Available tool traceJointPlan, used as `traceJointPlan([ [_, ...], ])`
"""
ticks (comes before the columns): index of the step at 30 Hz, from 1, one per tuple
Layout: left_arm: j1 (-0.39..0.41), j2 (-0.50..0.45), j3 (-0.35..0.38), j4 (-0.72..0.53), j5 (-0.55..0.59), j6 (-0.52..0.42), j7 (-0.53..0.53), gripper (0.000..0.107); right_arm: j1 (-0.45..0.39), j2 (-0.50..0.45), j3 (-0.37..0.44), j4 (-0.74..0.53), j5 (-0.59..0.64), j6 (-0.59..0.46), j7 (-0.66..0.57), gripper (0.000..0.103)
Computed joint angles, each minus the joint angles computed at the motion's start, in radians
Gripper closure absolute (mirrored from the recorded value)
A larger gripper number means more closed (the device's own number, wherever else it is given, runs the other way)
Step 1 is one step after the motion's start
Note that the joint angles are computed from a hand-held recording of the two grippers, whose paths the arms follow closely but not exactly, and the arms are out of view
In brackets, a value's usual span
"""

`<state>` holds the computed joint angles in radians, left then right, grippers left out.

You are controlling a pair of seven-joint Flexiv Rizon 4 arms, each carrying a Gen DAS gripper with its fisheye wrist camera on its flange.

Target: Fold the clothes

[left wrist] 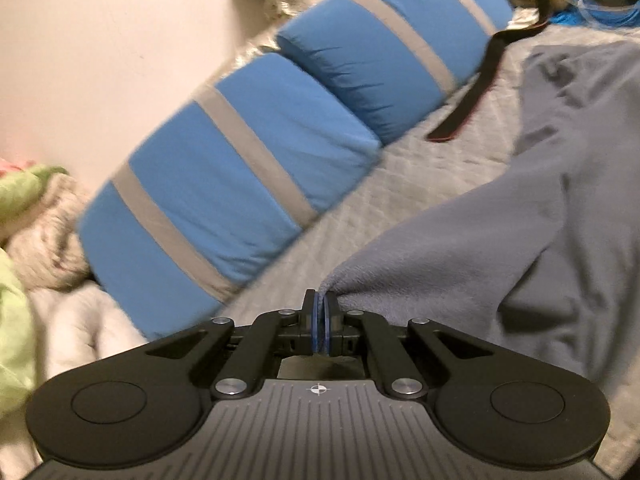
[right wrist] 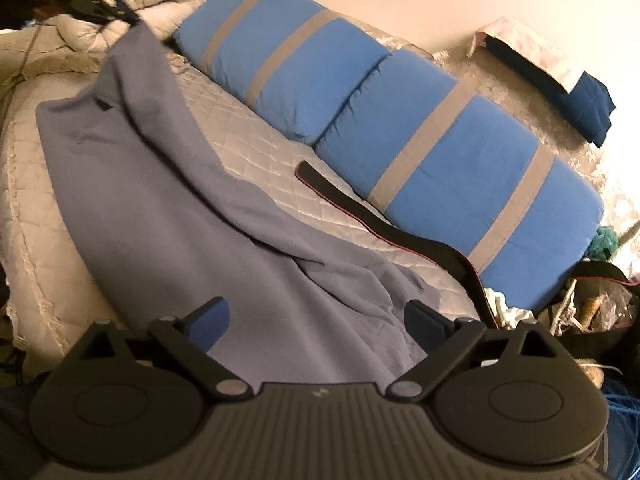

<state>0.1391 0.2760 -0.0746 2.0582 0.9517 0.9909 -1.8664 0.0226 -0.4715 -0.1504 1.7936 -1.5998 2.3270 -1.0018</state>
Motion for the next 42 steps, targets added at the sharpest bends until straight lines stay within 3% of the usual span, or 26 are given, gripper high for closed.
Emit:
traceJointPlan([
  [6, 0.018, -0.094, -0.060, -0.120, 0.230, -0.087, -0.182, 0.104, -0.001, -0.003, 0.003, 0.007, -0.003, 0.014, 0.005, 0.003],
  [12, -0.022, -0.222, -0.046, -0.268, 0.383, -0.167, -0.278, 0.104, -0.001, -0.010, 0.000, 0.001, 0.004, 0.019, 0.026, 0.003],
  [16, -0.063, -0.327, -0.026, -0.368, 0.433, -0.273, -0.314, 0.101, 0.001, -0.018, -0.006, -0.007, 0.004, 0.007, 0.041, 0.003],
  [18, -0.078, -0.380, -0.010, -0.414, 0.378, -0.335, -0.258, 0.099, 0.001, -0.020, -0.009, -0.012, 0.007, -0.001, 0.054, 0.003],
  [20, -0.101, -0.413, 0.006, -0.443, 0.333, -0.394, -0.234, 0.084, -0.002, -0.026, -0.011, -0.017, 0.012, -0.005, 0.063, 0.003],
  [22, -0.131, -0.424, 0.025, -0.451, 0.326, -0.421, -0.260, 0.056, -0.003, -0.031, -0.017, -0.027, 0.007, -0.008, 0.088, 0.003],
  [28, -0.221, -0.393, 0.080, -0.444, 0.267, -0.411, -0.353, 0.038, 0.003, -0.059, -0.039, -0.076, -0.006, -0.008, 0.214, 0.003],
  [35, -0.282, -0.343, 0.087, -0.386, 0.191, -0.226, -0.477, 0.030, 0.044, -0.107, -0.103, -0.195, -0.058, 0.020, 0.458, 0.003],
  [37, -0.294, -0.343, 0.082, -0.371, 0.202, -0.170, -0.538, 0.026, 0.065, -0.124, -0.127, -0.238, -0.069, 0.017, 0.535, 0.003],
  [41, -0.329, -0.353, 0.075, -0.339, 0.340, -0.085, -0.774, 0.025, 0.107, -0.196, -0.193, -0.377, -0.087, 0.044, 0.724, 0.003],
  [42, -0.329, -0.357, 0.076, -0.335, 0.338, -0.070, -0.783, 0.025, 0.121, -0.221, -0.218, -0.424, -0.096, 0.052, 0.772, 0.003],
])
